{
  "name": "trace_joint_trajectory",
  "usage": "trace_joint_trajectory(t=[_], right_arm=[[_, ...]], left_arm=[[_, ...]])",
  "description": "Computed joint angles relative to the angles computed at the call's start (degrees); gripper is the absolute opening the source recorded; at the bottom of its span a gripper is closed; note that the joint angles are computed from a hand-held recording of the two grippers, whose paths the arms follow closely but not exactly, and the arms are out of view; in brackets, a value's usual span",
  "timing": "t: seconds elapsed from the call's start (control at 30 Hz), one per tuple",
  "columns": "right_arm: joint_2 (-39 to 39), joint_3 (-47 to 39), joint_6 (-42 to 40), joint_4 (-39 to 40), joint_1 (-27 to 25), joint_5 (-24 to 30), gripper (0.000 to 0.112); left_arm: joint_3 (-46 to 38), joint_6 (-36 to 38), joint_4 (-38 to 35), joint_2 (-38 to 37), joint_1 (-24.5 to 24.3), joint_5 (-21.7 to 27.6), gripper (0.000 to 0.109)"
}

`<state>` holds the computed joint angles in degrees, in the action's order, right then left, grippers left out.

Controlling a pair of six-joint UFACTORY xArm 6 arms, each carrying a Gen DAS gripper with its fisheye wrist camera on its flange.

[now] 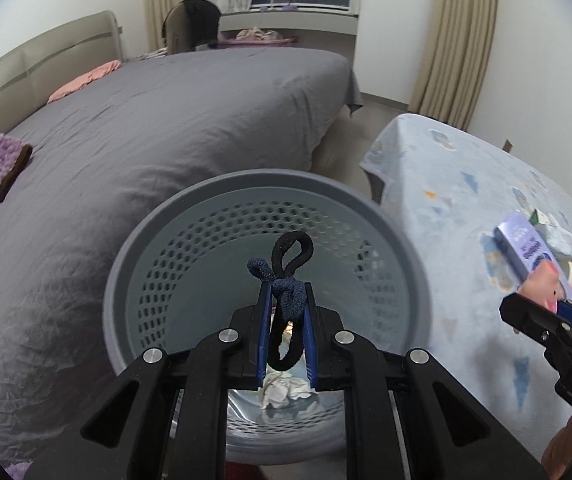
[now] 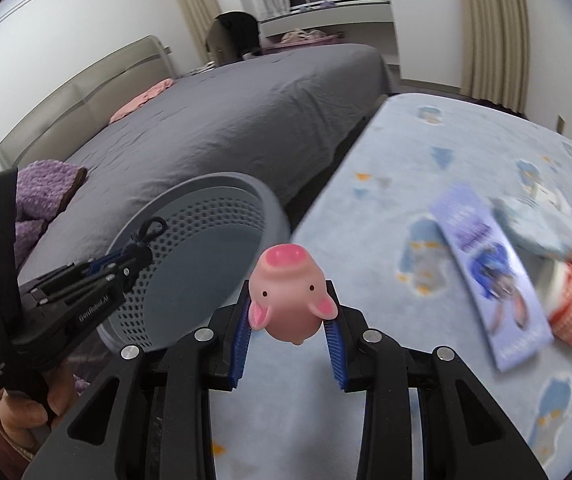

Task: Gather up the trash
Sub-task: 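Open both tools over the grey basket to drop hair tie and pig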

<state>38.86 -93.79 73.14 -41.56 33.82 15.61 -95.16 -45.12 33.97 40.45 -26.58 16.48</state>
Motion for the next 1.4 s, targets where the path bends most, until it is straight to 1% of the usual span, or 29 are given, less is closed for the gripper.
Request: trace_joint_trajectory(t=[0.1,0.23,0.37,0.43,0.47,0.5,0.53,0.57,0.6,0.63,0.67,0.7,0.93,1.27,1.4], right_arm=[[6.14,-8.66,-11.80,10.24,0.81,1.00,0.033],[12.82,-18.88,-23.23,20.22,1.60,3.54,0.033],[19.03,-28.77,-31.02,26.91,2.09,6.95,0.033],[21.72,-33.31,-33.50,28.86,2.23,8.84,0.033],[22.50,-34.64,-34.10,29.25,2.19,9.39,0.034],[24.04,-37.28,-34.62,29.64,2.27,10.41,0.036],[24.48,-37.95,-35.27,30.22,2.25,10.22,0.046],[24.39,-37.60,-35.18,30.11,2.20,9.56,0.062],[24.06,-36.96,-34.32,29.22,2.16,8.72,0.068],[23.55,-36.12,-32.54,27.31,2.11,7.90,0.070],[23.82,-36.72,-32.24,26.90,2.17,8.32,0.070],[23.97,-37.12,-32.04,26.61,2.20,8.73,0.070],[23.50,-36.29,-29.81,24.89,2.44,9.25,0.070],[23.02,-36.07,-27.32,21.95,2.87,10.43,0.070],[21.92,-34.30,-25.88,20.86,2.88,10.18,0.070]], left_arm=[[0.08,0.74,-1.62,0.41,1.11,0.44,0.015],[-0.32,2.47,-4.33,1.01,2.25,1.01,0.015],[-0.72,3.53,-6.09,1.34,3.04,1.15,0.019],[-1.00,4.12,-7.11,1.62,3.32,1.28,0.019],[-0.96,4.13,-7.22,1.62,3.41,1.32,0.021],[-1.06,3.48,-6.61,1.68,3.52,1.56,0.026],[-1.04,3.33,-6.46,1.69,3.63,1.53,0.028],[-1.04,3.26,-6.37,1.72,3.74,1.53,0.036],[-1.00,2.85,-5.96,1.66,3.82,1.63,0.050],[-0.90,1.40,-4.42,1.53,3.92,1.75,0.058],[-0.78,-0.51,-2.38,1.35,4.04,1.90,0.066],[-0.60,-1.51,-1.33,1.17,4.14,1.88,0.066],[0.51,-3.45,-0.69,0.33,4.66,2.19,0.068],[1.92,-8.85,4.64,-1.06,5.13,1.39,0.082],[2.40,-10.60,6.38,-1.57,5.22,1.06,0.087]])
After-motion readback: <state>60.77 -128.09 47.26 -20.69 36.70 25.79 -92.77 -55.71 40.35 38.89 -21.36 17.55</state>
